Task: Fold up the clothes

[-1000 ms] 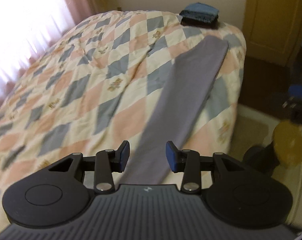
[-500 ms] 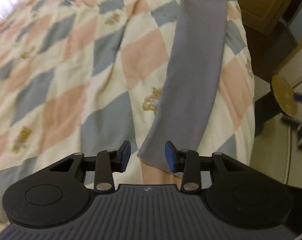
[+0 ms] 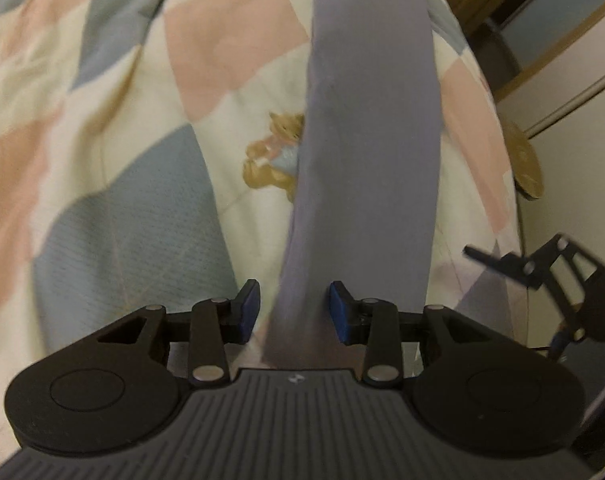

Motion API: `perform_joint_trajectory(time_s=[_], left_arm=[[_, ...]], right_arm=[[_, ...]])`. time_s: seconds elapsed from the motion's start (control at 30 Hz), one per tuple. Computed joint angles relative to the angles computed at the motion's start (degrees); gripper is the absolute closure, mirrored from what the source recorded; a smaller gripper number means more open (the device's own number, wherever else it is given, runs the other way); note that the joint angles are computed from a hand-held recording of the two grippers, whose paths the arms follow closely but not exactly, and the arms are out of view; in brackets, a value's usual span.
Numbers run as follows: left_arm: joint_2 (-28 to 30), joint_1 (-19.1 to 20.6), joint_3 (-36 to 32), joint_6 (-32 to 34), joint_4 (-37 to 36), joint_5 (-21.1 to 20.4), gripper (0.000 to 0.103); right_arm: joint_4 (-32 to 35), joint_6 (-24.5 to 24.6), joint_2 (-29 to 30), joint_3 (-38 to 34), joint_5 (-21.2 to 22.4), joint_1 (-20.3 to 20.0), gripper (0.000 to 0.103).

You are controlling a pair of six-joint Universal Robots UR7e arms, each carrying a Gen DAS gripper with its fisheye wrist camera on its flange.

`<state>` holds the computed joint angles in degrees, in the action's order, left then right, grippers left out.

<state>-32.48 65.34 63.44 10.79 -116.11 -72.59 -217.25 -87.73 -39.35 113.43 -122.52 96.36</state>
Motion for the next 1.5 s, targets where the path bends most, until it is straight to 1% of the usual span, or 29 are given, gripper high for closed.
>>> perform_joint_trajectory(time_s=[0.03,0.13,0.23,0.3,0.4,0.57,0.67,0.73,0.77,0.8,0.83,0.87,0.9,0.97,1.0,1.03,1.1,1.13,1.23,1.27,1.33,1.37,1.5], left_arm=[[-0.1,0.5,-0.1,-0.3,-0.1,-1.2,0.068],[0.0,1.9,-1.4,-2.7,1.2,-5.1,0.068],[0.2,2.8,-2.6,-4.3,2.3,-7.7,0.068],[0.3,3.1,-2.7,-4.6,2.2,-8.3,0.068],[-0.1,3.4,-1.7,-4.6,1.0,-9.0,0.068],[-0.4,3.9,-1.3,-5.5,0.6,-10.9,0.068],[0.2,4.0,-2.3,-5.9,1.9,-12.0,0.07],[0.7,4.1,-3.3,-6.2,2.9,-12.4,0.076],[1.0,4.2,-3.8,-6.7,3.4,-12.5,0.081],[1.2,4.4,-4.3,-7.7,3.8,-12.7,0.083],[1.4,4.5,-4.9,-8.7,4.3,-12.9,0.085],[1.7,4.7,-5.4,-9.7,4.8,-13.2,0.092],[1.8,4.9,-5.9,-10.8,5.1,-13.4,0.095],[1.8,4.9,-6.3,-12.8,5.5,-13.9,0.097],[1.7,4.7,-6.3,-13.5,5.4,-13.8,0.098],[1.6,4.4,-6.4,-14.1,5.3,-13.7,0.098],[1.4,3.9,-6.6,-15.6,5.0,-13.7,0.099],[1.5,3.5,-6.9,-16.7,4.4,-14.1,0.099],[1.9,2.3,-8.5,-19.8,2.8,-15.0,0.099],[2.5,1.9,-9.7,-20.9,2.7,-15.0,0.099],[4.1,0.9,-12.6,-22.4,2.7,-14.9,0.099],[5.0,0.5,-14.1,-22.6,2.6,-14.7,0.099],[9.3,-0.6,-20.5,-24.6,4.6,-12.2,0.099]], right_arm=[[-2.1,-2.9,0.7,0.8,1.3,-0.5,0.046],[-7.4,-9.4,2.7,2.6,4.1,-1.5,0.046],[-10.5,-14.1,5.0,2.5,4.8,-1.6,0.046],[-11.7,-16.5,6.4,2.1,5.1,-1.5,0.046],[-14.8,-19.7,8.6,1.9,6.7,-1.8,0.046],[-22.3,-23.6,12.4,1.5,11.7,-3.5,0.045],[-25.0,-24.2,13.8,1.3,14.3,-4.5,0.045],[-25.7,-23.8,14.0,1.2,15.6,-4.9,0.045],[-25.5,-23.1,14.0,1.1,15.9,-5.1,0.045],[-24.9,-22.3,13.8,1.0,15.9,-5.1,0.046],[-24.3,-21.3,13.6,0.9,15.9,-5.2,0.051],[-23.2,-20.2,13.1,1.1,15.6,-5.2,0.056],[-22.0,-19.1,12.5,1.3,15.2,-5.1,0.062],[-19.1,-17.0,10.8,2.4,14.3,-5.0,0.083],[-17.8,-15.8,9.8,3.1,14.1,-5.0,0.086],[-16.5,-14.5,8.8,3.7,14.0,-5.0,0.093],[-11.4,-10.0,5.7,4.5,13.2,-4.6,0.095],[-7.6,-6.6,3.3,4.9,13.2,-4.4,0.096],[5.4,5.8,-4.2,5.0,14.1,-4.0,0.097],[8.8,9.7,-6.0,4.4,13.6,-2.8,0.097],[17.8,17.0,-10.7,3.0,16.4,-3.2,0.097],[20.1,19.4,-12.4,2.5,16.8,-3.4,0.097],[28.7,24.5,-14.2,-3.4,17.6,-3.8,0.095]])
